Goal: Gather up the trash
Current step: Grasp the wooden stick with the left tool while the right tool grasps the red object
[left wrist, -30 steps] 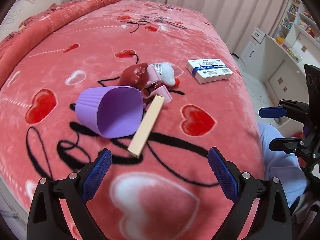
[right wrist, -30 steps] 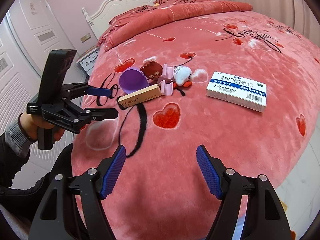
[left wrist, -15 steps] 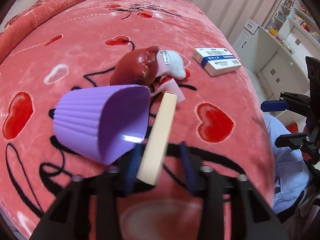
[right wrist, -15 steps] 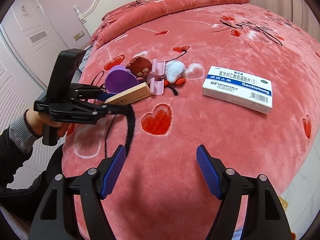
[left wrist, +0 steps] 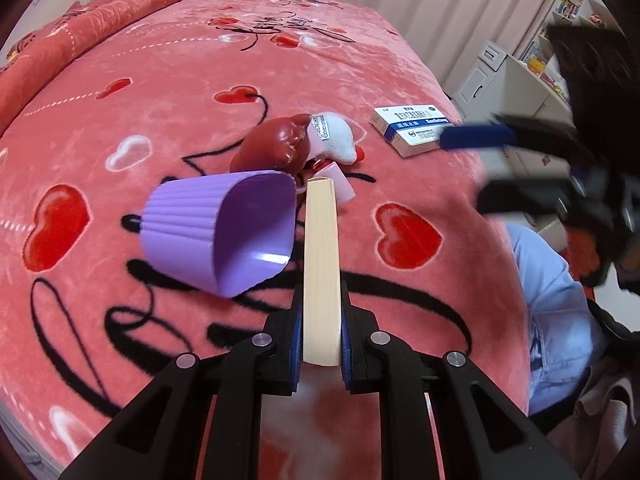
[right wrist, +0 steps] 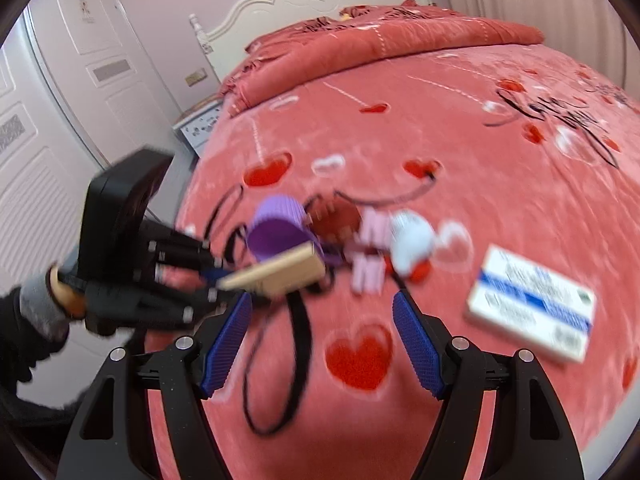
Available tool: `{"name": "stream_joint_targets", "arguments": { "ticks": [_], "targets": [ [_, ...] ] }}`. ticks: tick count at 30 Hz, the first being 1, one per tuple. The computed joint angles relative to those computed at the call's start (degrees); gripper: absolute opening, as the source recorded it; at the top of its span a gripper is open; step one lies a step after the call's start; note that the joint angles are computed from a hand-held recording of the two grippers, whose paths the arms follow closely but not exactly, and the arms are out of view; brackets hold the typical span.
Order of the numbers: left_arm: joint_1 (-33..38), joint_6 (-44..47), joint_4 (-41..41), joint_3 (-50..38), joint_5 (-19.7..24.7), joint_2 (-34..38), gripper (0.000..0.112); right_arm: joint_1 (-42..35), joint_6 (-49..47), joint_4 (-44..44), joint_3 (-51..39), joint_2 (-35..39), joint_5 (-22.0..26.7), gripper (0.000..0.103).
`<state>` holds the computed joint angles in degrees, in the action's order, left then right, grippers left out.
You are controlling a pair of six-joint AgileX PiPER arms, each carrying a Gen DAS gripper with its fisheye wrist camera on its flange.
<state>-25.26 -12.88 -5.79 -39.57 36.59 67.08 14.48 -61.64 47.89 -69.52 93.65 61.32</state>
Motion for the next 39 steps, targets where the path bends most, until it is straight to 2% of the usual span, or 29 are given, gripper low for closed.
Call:
{"name": "stream_joint_targets", "arguments": {
  "ticks": [2,7,13,18,20,22,27,31,39],
  "targets": [
    [0.35,0.98,-0.84,-0.14,0.73,-0.68,0.017,1.80,2.27,0.18,-3.54,2.42,0.25,0.072],
    [1.79,3.57,-2.14,-0.15,1.54,-1.66,0.017,6.91,4.73,-0.98,-10.42,7.27,-1.14,0.059],
    [4.04,8.08,-5.35,0.93,1.05,-2.35,0.017,10.77,8.88,-4.70,-16.40,12.91,-3.33,0.059],
    [5.91,12.29,-8.69,1.61,0.07,-1.25,0.017,12.29,11.69,-7.13,-20.40,17.32,-2.48,0.052],
    [5.97,12.83,-9.31,2.17,-0.30,-1.37,0.017,12.19,11.18,-6.71,-20.13,17.70,-2.97,0.050],
    [6.12,13.38,-9.90,2.27,-0.87,-0.54,0.017,12.13,11.05,-6.87,-20.02,17.88,-3.56,0.042],
    [6.04,14.15,-10.83,1.98,-1.47,0.57,0.017,12.29,9.25,-7.89,-19.25,17.73,-3.97,0.037],
    [4.57,10.90,-8.61,1.47,-0.89,0.09,0.017,12.18,5.38,-6.82,-16.17,15.54,-5.92,0.033],
    [-2.03,0.21,-0.89,-1.29,1.89,-1.29,0.017,6.37,1.38,-1.48,-11.00,8.34,-1.25,0.032]
  ]
}}
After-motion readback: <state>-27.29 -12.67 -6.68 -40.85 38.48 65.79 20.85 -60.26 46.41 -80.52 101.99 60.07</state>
